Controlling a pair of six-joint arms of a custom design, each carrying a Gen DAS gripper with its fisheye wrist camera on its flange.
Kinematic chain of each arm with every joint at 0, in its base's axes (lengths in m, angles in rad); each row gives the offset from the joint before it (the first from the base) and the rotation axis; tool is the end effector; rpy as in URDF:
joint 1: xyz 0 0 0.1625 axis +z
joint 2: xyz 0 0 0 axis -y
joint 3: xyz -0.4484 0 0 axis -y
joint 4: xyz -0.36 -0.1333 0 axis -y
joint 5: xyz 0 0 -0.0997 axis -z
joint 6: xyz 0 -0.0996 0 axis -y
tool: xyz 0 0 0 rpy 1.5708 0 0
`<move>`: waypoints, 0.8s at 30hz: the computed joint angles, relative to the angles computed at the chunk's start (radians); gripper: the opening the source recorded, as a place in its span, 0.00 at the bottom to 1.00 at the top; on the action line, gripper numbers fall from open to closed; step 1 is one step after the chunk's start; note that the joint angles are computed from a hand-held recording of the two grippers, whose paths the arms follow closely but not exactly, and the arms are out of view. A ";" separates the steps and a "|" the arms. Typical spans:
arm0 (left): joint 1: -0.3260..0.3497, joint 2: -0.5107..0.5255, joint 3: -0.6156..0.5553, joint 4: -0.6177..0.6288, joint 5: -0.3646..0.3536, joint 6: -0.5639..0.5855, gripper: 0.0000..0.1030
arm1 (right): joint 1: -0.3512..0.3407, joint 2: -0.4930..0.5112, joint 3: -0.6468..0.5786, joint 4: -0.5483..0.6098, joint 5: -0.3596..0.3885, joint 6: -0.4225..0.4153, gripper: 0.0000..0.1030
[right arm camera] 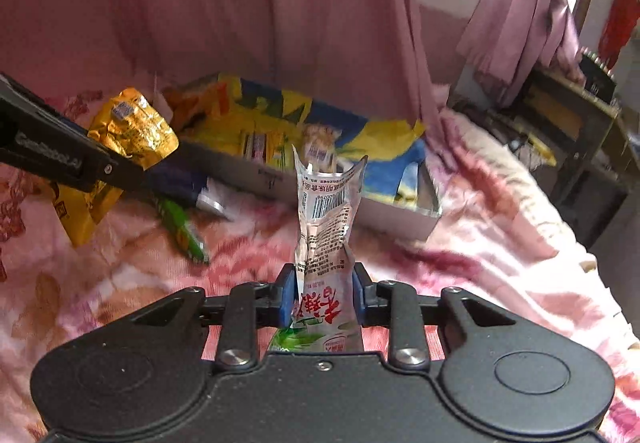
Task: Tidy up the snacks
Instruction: 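Carry the white sachet over the tray with the right tool while the left carries the gold pack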
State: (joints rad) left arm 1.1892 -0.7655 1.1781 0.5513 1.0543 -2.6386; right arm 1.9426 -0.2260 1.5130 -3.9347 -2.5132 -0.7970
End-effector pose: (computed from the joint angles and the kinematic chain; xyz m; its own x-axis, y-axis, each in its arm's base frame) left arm -0.0618 -0.6439 0.2008 -0.6515 0.4222 -0.6303 0.7076 0.6378 -0.3041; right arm 0.2804 -0.5740 -0.0226 -0.4404 -0.0014 0.8978 -0.6972 0.6306 -0.3410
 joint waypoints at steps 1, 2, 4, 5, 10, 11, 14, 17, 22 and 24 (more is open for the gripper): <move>-0.002 -0.005 0.006 -0.017 -0.005 0.006 0.41 | 0.000 0.004 -0.006 -0.022 0.010 -0.017 0.30; -0.003 -0.010 0.014 -0.037 -0.008 0.010 0.41 | 0.000 0.008 -0.013 -0.043 0.021 -0.032 0.30; -0.004 -0.018 0.021 -0.072 -0.011 0.012 0.41 | -0.001 0.013 -0.026 -0.068 0.036 -0.053 0.30; -0.003 -0.020 0.021 -0.090 -0.010 0.012 0.41 | -0.002 0.016 -0.035 -0.079 0.044 -0.065 0.30; -0.016 0.006 -0.031 -0.174 -0.054 -0.015 0.41 | -0.014 0.027 -0.099 -0.094 0.080 -0.103 0.30; -0.020 0.013 -0.046 -0.190 -0.060 -0.027 0.41 | -0.017 0.026 -0.113 -0.086 0.089 -0.094 0.30; -0.027 0.033 -0.084 -0.245 -0.049 -0.022 0.41 | -0.026 0.032 -0.158 -0.092 0.133 -0.111 0.30; -0.025 0.057 -0.112 -0.292 -0.035 0.012 0.41 | -0.038 0.053 -0.220 -0.103 0.171 -0.149 0.30; -0.004 0.137 -0.228 -0.272 -0.026 0.010 0.41 | -0.064 0.079 -0.330 -0.060 0.208 -0.130 0.30; 0.007 0.182 -0.314 -0.201 -0.008 -0.046 0.41 | -0.073 0.090 -0.369 -0.038 0.214 -0.116 0.30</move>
State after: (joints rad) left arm 1.1967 -0.5839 0.8637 0.3500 1.0462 -2.6848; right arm 1.8697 -0.1360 1.1435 -3.9722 -2.2991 -0.9128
